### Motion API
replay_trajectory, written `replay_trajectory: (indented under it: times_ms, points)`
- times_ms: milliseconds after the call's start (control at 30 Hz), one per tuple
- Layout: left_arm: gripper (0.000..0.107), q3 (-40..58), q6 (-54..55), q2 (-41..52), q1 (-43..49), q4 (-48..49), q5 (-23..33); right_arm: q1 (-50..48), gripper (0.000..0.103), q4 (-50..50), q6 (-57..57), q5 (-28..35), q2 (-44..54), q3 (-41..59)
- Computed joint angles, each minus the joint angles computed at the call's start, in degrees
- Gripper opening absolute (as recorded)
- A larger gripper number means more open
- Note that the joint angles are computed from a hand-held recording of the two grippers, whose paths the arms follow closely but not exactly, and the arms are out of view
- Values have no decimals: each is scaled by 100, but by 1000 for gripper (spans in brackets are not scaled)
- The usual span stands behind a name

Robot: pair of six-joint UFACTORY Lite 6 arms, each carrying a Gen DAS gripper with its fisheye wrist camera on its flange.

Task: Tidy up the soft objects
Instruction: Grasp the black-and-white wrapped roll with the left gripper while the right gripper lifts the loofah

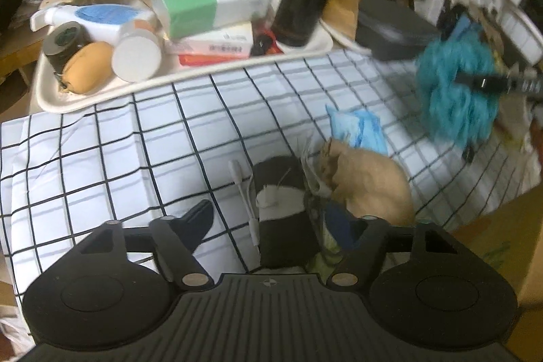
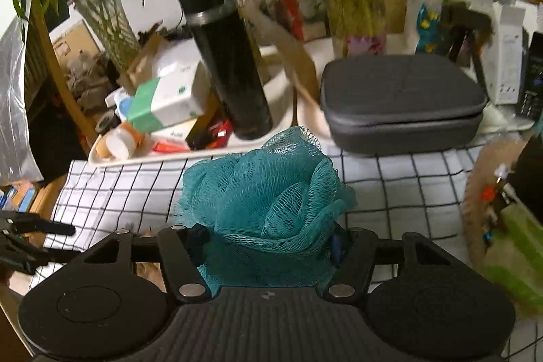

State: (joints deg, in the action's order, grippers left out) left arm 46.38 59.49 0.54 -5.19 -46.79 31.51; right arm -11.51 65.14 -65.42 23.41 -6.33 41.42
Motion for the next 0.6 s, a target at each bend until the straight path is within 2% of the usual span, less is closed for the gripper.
replay_trajectory:
  times_ms: [100,233,300,533,600]
  points:
    - [56,62,-27,221,-131,124,-66,-29,65,137,-157,-26,-98,-60]
    - [53,116,-6,449,-277,143,-219,-107,65,228,-281,91,-248,-145]
    - [49,171,-3,573,-323,136,-256,-132,65,239,-310,106,-294,-169]
    - [48,282,168,840,-431,-112,-278,-274,66,278,-327,207,-401,-221]
    - [44,326,229,941,-479,-171,-272,-312,66,295,-348,263,-430,-238]
